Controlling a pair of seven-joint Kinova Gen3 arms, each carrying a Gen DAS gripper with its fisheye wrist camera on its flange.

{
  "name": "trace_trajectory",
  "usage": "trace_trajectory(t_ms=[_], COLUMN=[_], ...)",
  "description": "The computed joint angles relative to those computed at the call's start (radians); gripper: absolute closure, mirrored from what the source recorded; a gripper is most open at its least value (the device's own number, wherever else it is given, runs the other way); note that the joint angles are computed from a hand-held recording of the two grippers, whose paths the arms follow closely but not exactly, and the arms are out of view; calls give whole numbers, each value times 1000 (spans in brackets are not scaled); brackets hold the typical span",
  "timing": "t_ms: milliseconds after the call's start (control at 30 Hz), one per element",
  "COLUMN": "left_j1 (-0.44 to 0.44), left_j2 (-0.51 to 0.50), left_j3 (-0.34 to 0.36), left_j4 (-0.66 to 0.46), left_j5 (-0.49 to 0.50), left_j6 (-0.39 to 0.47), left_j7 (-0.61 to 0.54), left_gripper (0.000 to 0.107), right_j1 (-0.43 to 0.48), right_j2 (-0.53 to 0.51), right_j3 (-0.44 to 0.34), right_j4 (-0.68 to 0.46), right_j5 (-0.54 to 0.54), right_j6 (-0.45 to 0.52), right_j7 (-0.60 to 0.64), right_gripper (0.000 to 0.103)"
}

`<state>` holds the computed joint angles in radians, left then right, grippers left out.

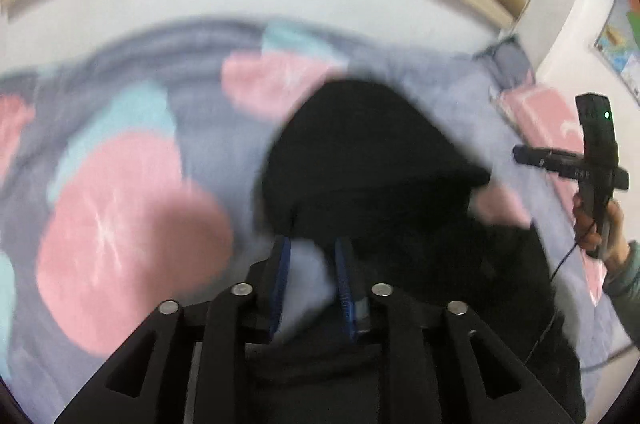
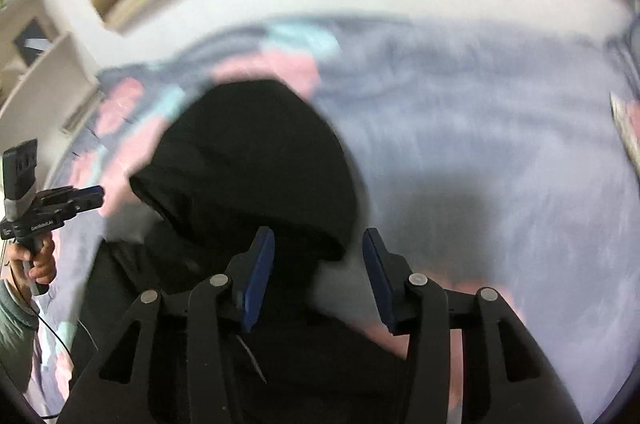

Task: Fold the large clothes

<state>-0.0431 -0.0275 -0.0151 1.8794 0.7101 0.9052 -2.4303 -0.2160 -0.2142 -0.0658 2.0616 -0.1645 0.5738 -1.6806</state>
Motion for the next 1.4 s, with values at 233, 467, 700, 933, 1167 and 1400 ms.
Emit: trace_trajectory(t_ms=[233,467,700,933,1167,1400], left_j1=[237,297,87,335,251,30], left_j2=[217,288,162,425,405,282], left_j3=[-41,-89,15,-215,-103,35], left_j4=[-70,-38,-77,-266,-236,-206], left_j5=[-47,-32,209,38,-12,52], left_j6=[-194,-245,-116,-100,-128,66], left_j7=[217,224,20,277,292,88], left_gripper=[55,55,54,52,52,52], right_j1=[-103,-89,22,-149,-143,-25], right_j2=[303,347,241,545,508,272], right_j3=[-30,-29,-141,1,-6,-81], right_j4=[-111,-69,-184,-373,-308,-225], right_j5=[211,189,106,244,243,117], right_j6=[21,-17,-53,82,43,224], right_j7=[-212,-193,-43,-219,-179,75], right_gripper=[54,53,52,54,55,54])
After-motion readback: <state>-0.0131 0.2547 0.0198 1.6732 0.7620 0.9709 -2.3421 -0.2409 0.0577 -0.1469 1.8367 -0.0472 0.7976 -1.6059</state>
